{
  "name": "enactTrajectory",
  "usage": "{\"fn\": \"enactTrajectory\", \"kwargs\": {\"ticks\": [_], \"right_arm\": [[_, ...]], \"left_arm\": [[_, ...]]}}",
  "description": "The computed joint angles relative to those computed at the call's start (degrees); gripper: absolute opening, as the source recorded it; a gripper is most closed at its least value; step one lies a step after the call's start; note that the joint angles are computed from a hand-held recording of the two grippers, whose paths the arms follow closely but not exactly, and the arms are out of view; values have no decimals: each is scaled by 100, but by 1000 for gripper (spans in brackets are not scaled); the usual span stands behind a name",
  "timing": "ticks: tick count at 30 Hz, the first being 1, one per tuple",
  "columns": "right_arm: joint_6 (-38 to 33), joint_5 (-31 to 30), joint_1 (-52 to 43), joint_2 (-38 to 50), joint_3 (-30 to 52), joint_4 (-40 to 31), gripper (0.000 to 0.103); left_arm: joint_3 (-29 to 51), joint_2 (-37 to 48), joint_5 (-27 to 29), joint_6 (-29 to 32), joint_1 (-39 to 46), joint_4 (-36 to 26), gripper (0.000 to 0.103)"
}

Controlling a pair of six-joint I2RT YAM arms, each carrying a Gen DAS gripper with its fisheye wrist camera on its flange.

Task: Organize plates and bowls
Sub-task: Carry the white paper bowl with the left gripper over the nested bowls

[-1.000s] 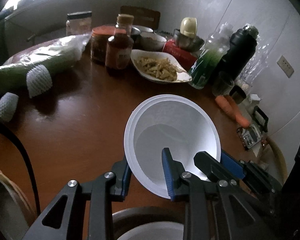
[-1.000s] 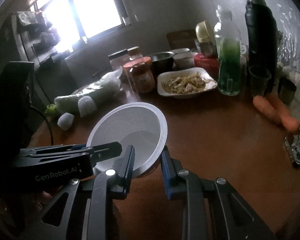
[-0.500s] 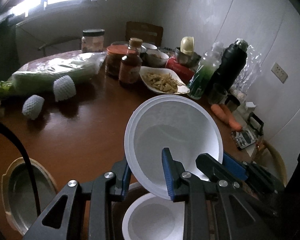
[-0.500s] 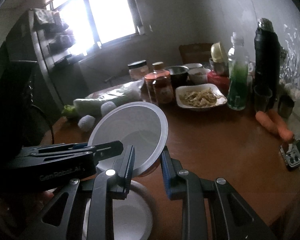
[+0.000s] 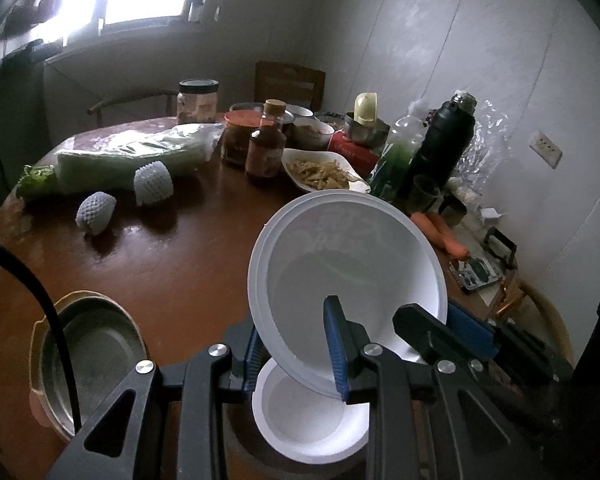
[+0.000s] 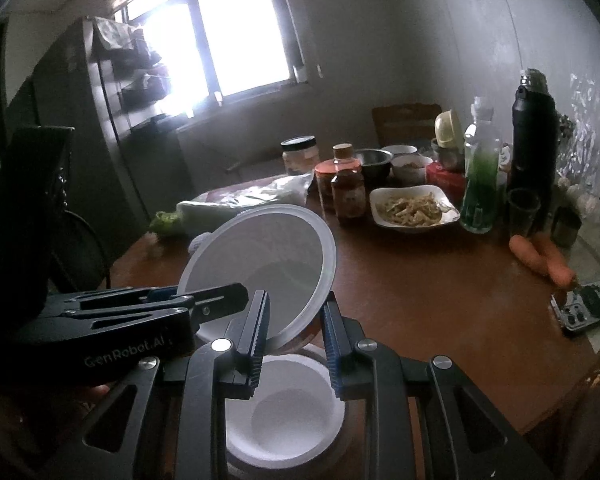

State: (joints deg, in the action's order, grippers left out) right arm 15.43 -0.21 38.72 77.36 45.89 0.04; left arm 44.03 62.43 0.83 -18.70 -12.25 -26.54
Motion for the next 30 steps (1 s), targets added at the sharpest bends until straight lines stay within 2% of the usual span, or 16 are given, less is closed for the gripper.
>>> {"fn": "enactTrajectory", "kwargs": {"ticks": [17, 30], "right_arm": [[54, 151, 297, -673, -425, -362, 28], [4, 53, 375, -642, -698, -428, 28]], "left_arm": [[-342, -615, -268, -323, -412, -377, 29], [-764, -585, -345, -503, -557, -320, 29]]}}
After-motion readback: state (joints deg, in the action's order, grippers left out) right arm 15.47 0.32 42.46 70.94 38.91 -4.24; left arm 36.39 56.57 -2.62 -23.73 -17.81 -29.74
